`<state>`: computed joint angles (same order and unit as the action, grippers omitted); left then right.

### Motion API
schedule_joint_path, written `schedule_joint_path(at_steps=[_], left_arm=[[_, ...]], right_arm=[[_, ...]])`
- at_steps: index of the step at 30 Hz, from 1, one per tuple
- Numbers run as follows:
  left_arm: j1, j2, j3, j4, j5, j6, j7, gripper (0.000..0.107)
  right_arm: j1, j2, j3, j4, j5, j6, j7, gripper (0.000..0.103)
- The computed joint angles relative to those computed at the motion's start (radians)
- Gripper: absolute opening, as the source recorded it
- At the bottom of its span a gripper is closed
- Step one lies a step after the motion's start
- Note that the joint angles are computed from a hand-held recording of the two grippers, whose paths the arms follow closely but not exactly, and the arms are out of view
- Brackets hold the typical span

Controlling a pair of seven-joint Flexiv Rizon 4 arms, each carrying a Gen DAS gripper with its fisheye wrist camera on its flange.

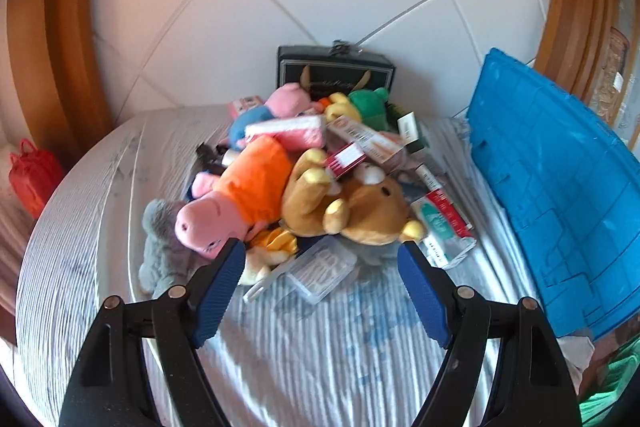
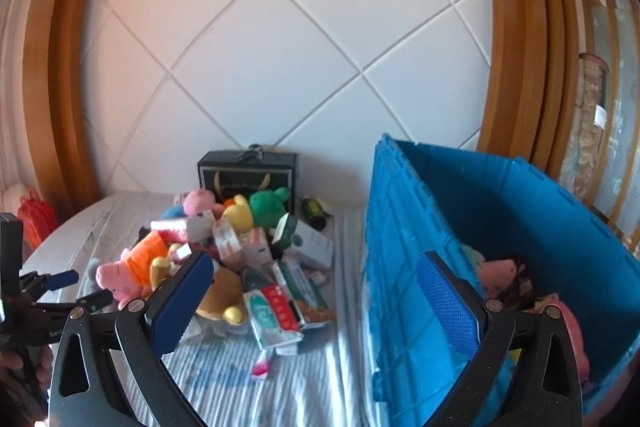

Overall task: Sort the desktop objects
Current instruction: 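Move both grippers back over the pile on the bed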

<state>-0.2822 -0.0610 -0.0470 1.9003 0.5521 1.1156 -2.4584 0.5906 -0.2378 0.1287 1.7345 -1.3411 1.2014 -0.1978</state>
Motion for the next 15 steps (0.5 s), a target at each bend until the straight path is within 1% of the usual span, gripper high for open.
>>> schedule_joint_path(at_steps=[2, 8, 11, 15], left_arm=[[0.018, -0.004, 0.017, 0.038, -0.024, 0.013, 0.006, 0.078], [0.059, -0.047, 0.047, 0.098, -0.065, 0.034, 0.03, 0.078], [0.068, -0.083, 0.051, 0.109, -0.126, 0.037, 0.076, 0.078], [0.066, -0.144, 0.044, 0.097, -0.221, 0.054, 0.166, 0.078]], right_arm=[[0.019, -0.039, 0.018, -0.017, 0.074, -0.036, -0.071, 0.103], [0.074, -0.147, 0.02, -0.073, 0.3, -0.111, -0.297, 0.103], [0.092, -0.2, 0.014, -0.107, 0.408, -0.146, -0.393, 0.103], [0.104, -0.269, 0.008, -0.161, 0.554, -0.191, -0.493, 0.103]])
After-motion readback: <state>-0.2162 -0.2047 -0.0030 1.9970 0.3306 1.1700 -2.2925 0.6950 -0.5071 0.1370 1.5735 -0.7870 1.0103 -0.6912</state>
